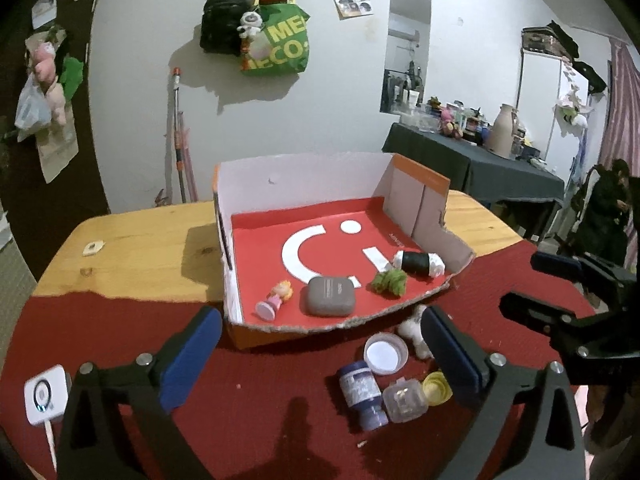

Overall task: Organize objects
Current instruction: 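Withdraw both tools from the box back over the table, then close the left tool on the navy paint jar while the right tool grasps a green pom-pom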

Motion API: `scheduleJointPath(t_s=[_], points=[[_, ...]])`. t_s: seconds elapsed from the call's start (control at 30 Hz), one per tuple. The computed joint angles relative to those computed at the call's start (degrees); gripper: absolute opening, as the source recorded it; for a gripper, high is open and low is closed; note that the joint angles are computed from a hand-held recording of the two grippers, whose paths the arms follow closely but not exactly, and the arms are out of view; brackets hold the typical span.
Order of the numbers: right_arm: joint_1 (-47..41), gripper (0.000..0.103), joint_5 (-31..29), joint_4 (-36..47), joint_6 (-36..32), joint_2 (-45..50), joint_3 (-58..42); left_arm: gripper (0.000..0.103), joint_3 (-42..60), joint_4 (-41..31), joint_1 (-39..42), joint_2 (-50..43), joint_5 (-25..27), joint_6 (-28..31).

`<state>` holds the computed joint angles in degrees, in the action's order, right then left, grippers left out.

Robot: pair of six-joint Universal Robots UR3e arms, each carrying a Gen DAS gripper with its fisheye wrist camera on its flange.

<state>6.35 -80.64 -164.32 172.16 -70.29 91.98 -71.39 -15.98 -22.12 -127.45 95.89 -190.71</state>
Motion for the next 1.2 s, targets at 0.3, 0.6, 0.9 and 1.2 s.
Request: scheduleJointPath(t_s=[0.3,0.6,0.9,1.2], points=[[-0.1,0.088,-0.6,-5.8,3.2,0.8,7.6,0.102,-5.7,4.1,-0.9,-1.2,1.0,-4.0],[0.2,0.088,-2.4,-7.7,4.2,3.6,9.4,0.102,-7.2,3.5,-1.7,-3.2,-0.2,-5.2],[-0.5,0.088,-2.0,-6.4,3.7,4.3,9.3,0.102,-6.9,0.8,-1.6,-3.5,-0.9,-4.9],[-0.8,0.088,-0.4,-2.5,2.0,5.6,7.4,0.102,-5.1,-3.8,-1.3,-3.9,0.0,-3.0]])
